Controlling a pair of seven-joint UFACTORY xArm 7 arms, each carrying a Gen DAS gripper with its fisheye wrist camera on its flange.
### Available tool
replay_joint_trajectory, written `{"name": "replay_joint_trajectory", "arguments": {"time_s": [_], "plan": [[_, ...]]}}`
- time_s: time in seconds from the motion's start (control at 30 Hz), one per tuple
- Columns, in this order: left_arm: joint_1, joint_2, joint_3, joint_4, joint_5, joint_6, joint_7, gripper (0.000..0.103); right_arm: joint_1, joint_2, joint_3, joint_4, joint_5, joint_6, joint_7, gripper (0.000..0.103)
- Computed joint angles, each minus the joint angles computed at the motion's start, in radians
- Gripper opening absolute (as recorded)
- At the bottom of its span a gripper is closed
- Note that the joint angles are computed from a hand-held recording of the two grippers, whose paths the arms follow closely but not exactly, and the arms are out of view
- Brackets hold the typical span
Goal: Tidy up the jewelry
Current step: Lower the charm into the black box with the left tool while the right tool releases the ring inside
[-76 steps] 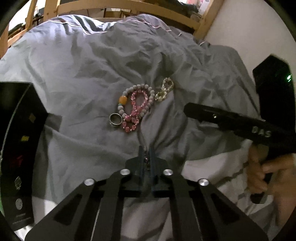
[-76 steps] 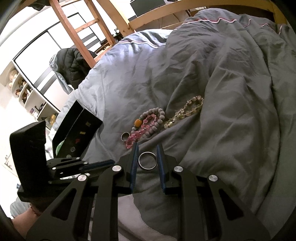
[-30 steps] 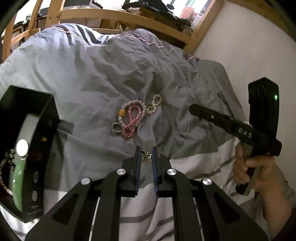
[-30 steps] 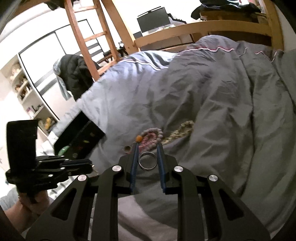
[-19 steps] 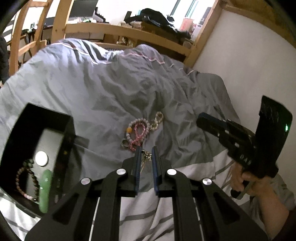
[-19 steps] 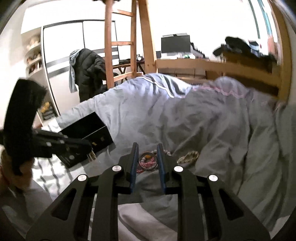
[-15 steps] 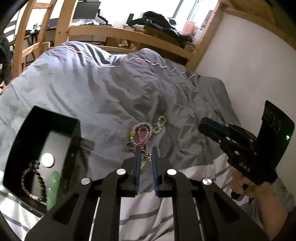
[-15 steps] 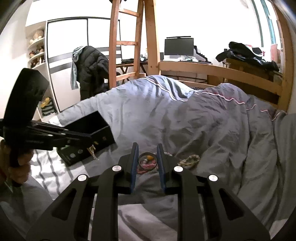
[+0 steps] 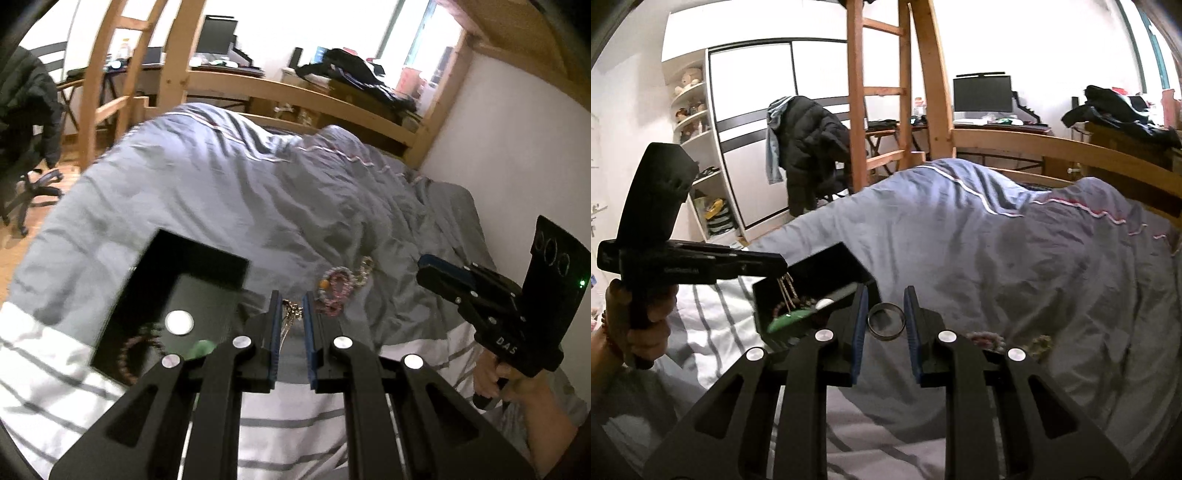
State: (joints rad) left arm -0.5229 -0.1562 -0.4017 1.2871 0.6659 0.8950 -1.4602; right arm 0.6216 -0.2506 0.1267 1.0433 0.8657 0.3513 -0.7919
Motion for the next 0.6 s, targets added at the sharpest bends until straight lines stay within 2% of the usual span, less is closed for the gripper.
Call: {"name": "replay_joint_trajectory", "arguments": {"time_s": [0.27, 0.6], "plan": [[0.04, -0.149, -0.022, -0.097, -0.072, 0.072, 0.015, 0.011, 0.012, 0.089, 0.084, 0.109, -0.117, 0.01, 0.113, 0.021], [0.116, -0.254, -0.049, -0.201, -0.169, 0.03, 0.047, 0.011, 0.015, 0.247, 0.17, 0.259, -0.302, 0.015, 0.277, 0.021]]}}
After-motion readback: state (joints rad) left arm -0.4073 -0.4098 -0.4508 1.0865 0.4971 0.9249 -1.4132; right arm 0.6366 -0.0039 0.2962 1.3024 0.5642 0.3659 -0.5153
